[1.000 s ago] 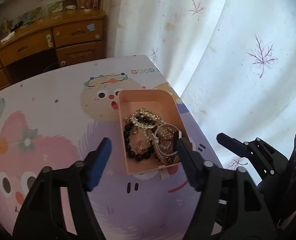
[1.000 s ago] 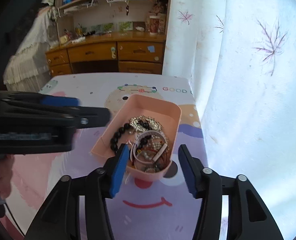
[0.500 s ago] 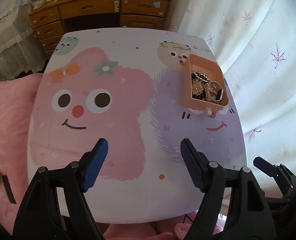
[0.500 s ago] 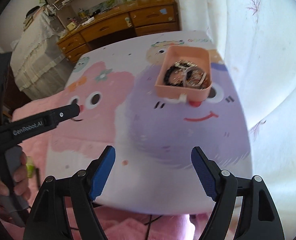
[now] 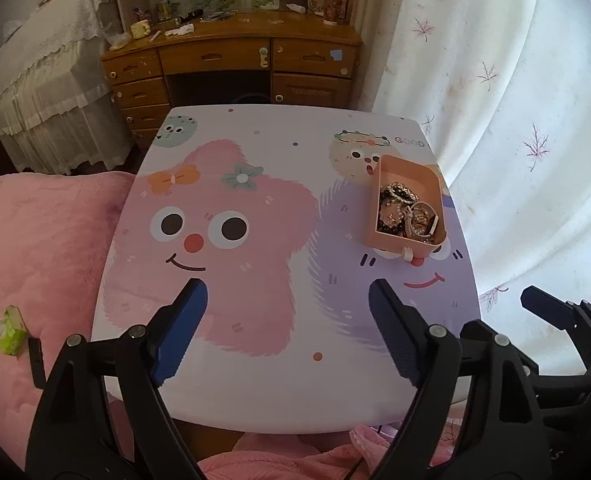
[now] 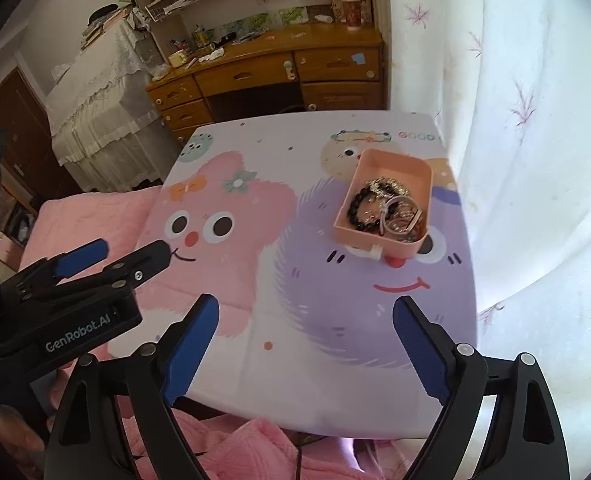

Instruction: Organize jewelry

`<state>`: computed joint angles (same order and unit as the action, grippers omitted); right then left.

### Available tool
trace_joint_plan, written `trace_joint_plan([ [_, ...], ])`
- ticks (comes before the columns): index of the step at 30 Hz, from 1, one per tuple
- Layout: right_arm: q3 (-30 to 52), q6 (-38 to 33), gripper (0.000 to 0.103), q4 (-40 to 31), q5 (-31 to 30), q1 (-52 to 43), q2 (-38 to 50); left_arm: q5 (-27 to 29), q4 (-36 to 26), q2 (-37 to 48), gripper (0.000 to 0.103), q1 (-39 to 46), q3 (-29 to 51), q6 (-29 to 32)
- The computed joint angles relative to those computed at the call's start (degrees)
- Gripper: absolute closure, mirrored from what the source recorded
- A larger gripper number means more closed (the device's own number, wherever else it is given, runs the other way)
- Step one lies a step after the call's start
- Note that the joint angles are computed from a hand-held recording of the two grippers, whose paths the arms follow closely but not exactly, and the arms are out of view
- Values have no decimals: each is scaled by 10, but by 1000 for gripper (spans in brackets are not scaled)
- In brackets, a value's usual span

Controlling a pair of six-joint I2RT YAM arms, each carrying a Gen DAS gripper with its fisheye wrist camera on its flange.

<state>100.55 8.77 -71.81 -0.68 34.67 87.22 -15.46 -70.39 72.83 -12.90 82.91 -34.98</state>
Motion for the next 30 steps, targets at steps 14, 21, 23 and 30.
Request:
trace_joint_plan([
  [14,-11,31,0,9,25,3,-18,-38,-9,-27,0,-9,-14,5],
  [21,-28,52,0,17,49,21,-17,-13,2,-42,0,19,-37,34],
  [23,-30,59,0,14,50,22,-16,-6,3,-46,0,24,-42,40],
  [30,-48,76,0,10,49,19,-15,17,8,-62,0,38,-63,52],
])
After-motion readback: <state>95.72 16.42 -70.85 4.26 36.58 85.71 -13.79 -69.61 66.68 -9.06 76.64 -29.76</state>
